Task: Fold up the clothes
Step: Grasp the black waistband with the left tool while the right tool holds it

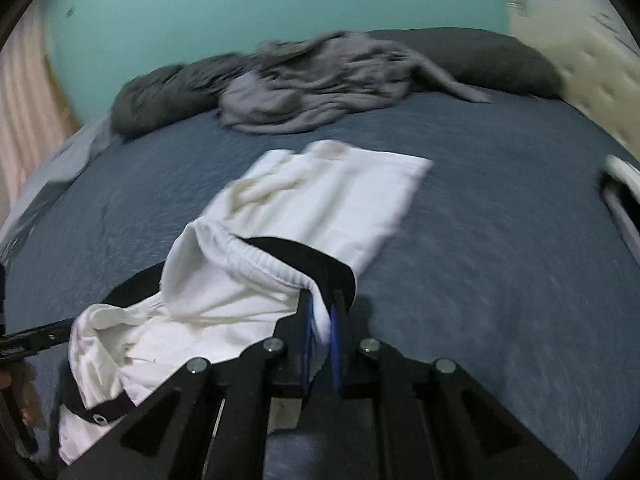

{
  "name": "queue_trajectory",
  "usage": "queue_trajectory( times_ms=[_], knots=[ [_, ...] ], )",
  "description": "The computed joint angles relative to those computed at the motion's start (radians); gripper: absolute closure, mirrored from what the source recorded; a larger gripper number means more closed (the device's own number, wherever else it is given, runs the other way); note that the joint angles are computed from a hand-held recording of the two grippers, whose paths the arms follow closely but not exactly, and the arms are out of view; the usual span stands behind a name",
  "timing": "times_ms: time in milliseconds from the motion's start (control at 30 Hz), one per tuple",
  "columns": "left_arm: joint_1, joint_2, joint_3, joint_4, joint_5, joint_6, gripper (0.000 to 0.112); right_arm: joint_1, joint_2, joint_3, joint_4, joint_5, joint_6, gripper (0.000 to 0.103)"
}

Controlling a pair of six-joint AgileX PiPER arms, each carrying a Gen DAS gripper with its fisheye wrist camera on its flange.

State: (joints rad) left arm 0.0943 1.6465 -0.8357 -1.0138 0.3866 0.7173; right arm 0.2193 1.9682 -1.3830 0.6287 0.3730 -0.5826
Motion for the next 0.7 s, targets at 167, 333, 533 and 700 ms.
queue_trajectory(
  times_ms=[167, 333, 533, 700],
  knots=[
    [-0.02, 0.008, -0.022, -0.055, 0.032, 0.043, 0.055, -0.025, -0.06, 0.167, 0.241, -0.07, -0.214, 0.096],
    [-0.052, 0.051, -0.058, -0.029, 0.027, 0.01, 0.056, -0.03, -0.071, 0.22, 0.377, -0.086, -0.32, 0.096],
    [-0.083, 0.053, -0.066, -0.068, 0.042, 0.044, 0.064, -0.057, -0.066, 0.236, 0.533, -0.052, -0.477, 0.096],
    [-0.132, 0.083, -0.087, -0.09, 0.053, 0.055, 0.071, -0.069, -0.053, 0.23, 0.582, -0.024, -0.512, 0.096]
  ],
)
